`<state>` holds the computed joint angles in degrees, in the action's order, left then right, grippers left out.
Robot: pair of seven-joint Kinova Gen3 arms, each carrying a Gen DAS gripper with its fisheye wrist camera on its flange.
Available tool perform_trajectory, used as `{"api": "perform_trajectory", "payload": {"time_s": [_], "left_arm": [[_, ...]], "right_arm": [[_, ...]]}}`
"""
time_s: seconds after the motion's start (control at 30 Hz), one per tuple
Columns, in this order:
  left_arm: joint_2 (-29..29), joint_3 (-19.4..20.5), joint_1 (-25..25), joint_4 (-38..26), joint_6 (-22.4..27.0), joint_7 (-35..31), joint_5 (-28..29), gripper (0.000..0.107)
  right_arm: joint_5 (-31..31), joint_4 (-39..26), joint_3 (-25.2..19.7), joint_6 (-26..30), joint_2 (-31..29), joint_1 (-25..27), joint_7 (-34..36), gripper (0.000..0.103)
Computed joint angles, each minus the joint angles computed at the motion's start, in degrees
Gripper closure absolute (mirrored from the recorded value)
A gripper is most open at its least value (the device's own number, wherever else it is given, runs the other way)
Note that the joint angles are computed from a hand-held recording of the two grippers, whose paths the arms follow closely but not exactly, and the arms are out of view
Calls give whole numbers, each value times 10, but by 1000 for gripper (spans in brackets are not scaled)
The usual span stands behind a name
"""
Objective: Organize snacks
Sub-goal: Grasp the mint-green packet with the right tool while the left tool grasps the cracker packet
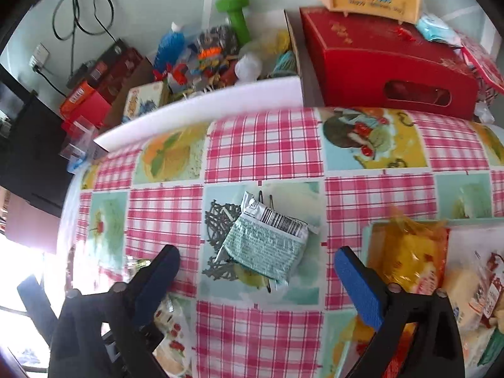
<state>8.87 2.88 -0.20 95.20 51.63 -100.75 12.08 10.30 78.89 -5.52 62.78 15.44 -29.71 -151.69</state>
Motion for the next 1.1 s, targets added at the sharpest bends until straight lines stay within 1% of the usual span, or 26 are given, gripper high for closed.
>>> {"api": "perform_trajectory", "payload": {"time_s": [0.07,0.17,0.2,0.27,0.4,0.5,0.8,1.1], "left_arm": [[-1,-1,-7,-4,8,-11,8,23],[-1,-4,-16,-1,7,-28,17,23],[-3,-4,-16,-1,7,-25,14,23],[15,0,2,-10,-7,-5,6,23],[15,2,1,-12,-8,0,5,23],[13,2,-2,-10,-8,-5,7,23],[16,4,1,-8,-18,-1,6,23],[13,2,-1,-2,-25,7,10,23]], "right_arm": [[-5,-18,1,10,19,3,7,7],[-9,-43,5,29,44,3,16,8],[-8,-50,7,35,52,1,19,8],[-9,-63,11,47,66,-1,23,8],[-14,-83,16,62,90,-3,34,8],[-16,-87,19,63,100,-2,38,8],[4,-92,29,76,107,-17,39,9],[39,-77,29,83,105,-46,23,21]]}}
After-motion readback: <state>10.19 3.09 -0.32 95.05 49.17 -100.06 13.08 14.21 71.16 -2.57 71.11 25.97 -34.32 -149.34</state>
